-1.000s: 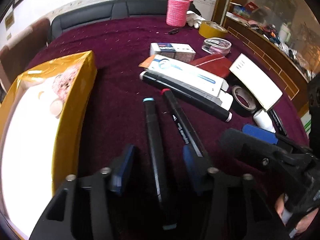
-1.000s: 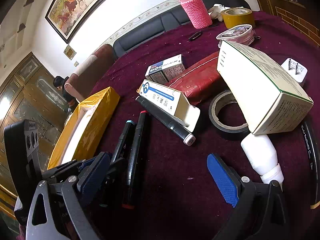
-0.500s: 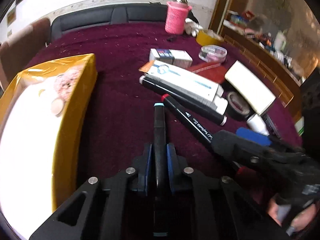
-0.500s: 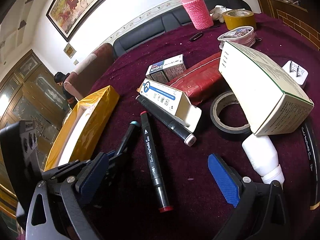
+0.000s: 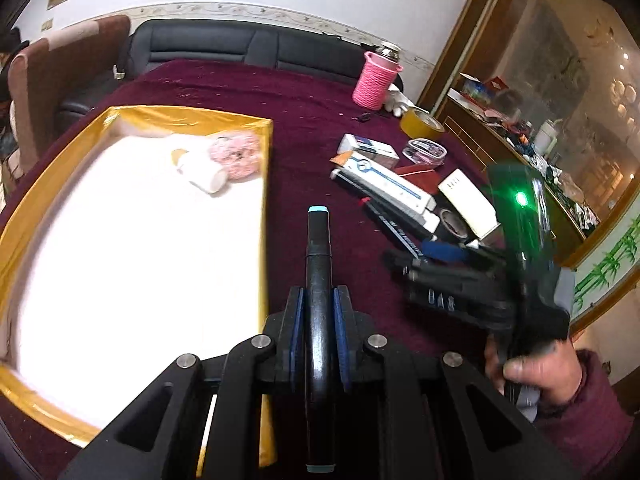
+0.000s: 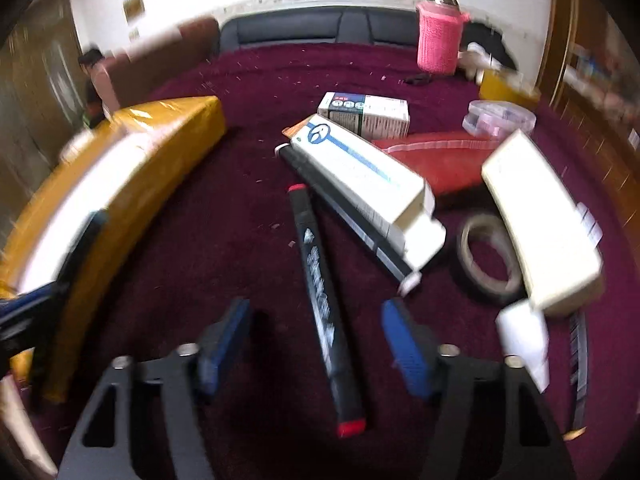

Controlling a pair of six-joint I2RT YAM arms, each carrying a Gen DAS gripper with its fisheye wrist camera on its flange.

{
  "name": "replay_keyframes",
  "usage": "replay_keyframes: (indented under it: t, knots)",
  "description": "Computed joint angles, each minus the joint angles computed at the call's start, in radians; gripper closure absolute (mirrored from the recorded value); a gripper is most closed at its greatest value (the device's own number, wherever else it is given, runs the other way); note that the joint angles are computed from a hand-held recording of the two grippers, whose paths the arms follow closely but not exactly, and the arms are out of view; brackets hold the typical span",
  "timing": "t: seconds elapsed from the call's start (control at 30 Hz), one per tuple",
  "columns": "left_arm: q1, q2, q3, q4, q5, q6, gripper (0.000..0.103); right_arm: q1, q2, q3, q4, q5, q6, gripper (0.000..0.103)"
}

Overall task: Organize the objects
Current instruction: 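Carry both markers into the tray and open both tools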

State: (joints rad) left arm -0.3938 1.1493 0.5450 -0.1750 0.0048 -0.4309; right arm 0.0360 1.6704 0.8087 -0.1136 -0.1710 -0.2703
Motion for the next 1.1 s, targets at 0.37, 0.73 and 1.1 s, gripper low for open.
replay_keyframes:
  t: [0.37, 0.73, 1.1]
  knots:
    - [0.111, -0.225, -0.078, -0.072, 0.07, 0.056, 0.089, 0.02, -0.041, -0.004, -0.024, -0.04, 0.063, 0.087]
    - [0.423, -0.399, -0.016, -0.23, 0.281, 0.177, 0.089, 0.033, -0.28, 0.004, -0.19, -0.299, 0.134, 0.086]
    - [0.606, -0.078, 0.16, -0.168, 0.294, 0.348, 0.089, 0.276, -0.034, 0.264, -0.238, -0.327, 0.294, 0.086]
